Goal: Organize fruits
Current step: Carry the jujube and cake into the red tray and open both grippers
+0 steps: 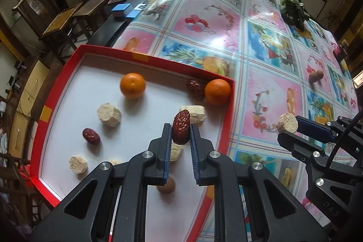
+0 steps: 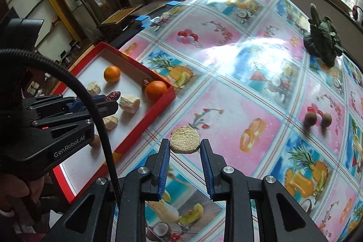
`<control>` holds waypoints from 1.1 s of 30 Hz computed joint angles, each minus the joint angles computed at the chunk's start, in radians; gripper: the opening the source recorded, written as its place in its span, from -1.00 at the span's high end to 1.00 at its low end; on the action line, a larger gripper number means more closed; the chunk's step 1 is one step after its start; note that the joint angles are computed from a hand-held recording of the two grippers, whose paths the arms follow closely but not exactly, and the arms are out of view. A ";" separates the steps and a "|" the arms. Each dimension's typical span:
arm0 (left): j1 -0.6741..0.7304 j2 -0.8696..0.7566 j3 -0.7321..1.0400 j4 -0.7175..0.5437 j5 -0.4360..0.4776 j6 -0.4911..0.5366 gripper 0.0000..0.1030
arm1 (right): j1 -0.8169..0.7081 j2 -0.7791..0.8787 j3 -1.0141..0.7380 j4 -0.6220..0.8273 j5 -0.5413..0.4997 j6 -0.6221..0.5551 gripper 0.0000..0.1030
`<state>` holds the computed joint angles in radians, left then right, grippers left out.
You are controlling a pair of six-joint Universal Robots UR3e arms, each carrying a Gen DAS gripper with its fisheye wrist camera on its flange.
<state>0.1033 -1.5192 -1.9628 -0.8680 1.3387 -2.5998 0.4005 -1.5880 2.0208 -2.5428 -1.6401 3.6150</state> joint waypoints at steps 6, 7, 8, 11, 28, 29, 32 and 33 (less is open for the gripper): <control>0.123 0.020 -0.024 -0.014 -0.011 0.040 0.71 | 0.053 0.160 -0.159 -0.008 0.019 -0.019 0.49; 0.141 0.019 -0.026 -0.015 -0.011 0.046 0.71 | 0.059 0.186 -0.187 -0.005 0.024 -0.025 0.49; 0.161 0.017 -0.028 -0.017 -0.011 0.052 0.71 | 0.064 0.211 -0.214 -0.002 0.030 -0.030 0.49; 0.213 0.005 -0.029 -0.017 -0.010 0.062 0.71 | 0.074 0.291 -0.306 0.009 0.053 -0.052 0.49; 0.272 -0.062 -0.012 0.004 -0.002 0.042 0.71 | 0.081 0.708 -0.829 0.184 0.155 -0.158 0.49; 0.271 -0.064 -0.009 0.001 -0.001 0.040 0.71 | 0.082 0.710 -0.830 0.177 0.153 -0.160 0.49; 0.264 -0.080 0.006 -0.007 0.008 0.028 0.71 | 0.080 0.717 -0.844 0.185 0.151 -0.168 0.49; 0.261 -0.084 0.010 -0.004 0.011 0.027 0.71 | 0.079 0.718 -0.846 0.186 0.152 -0.167 0.49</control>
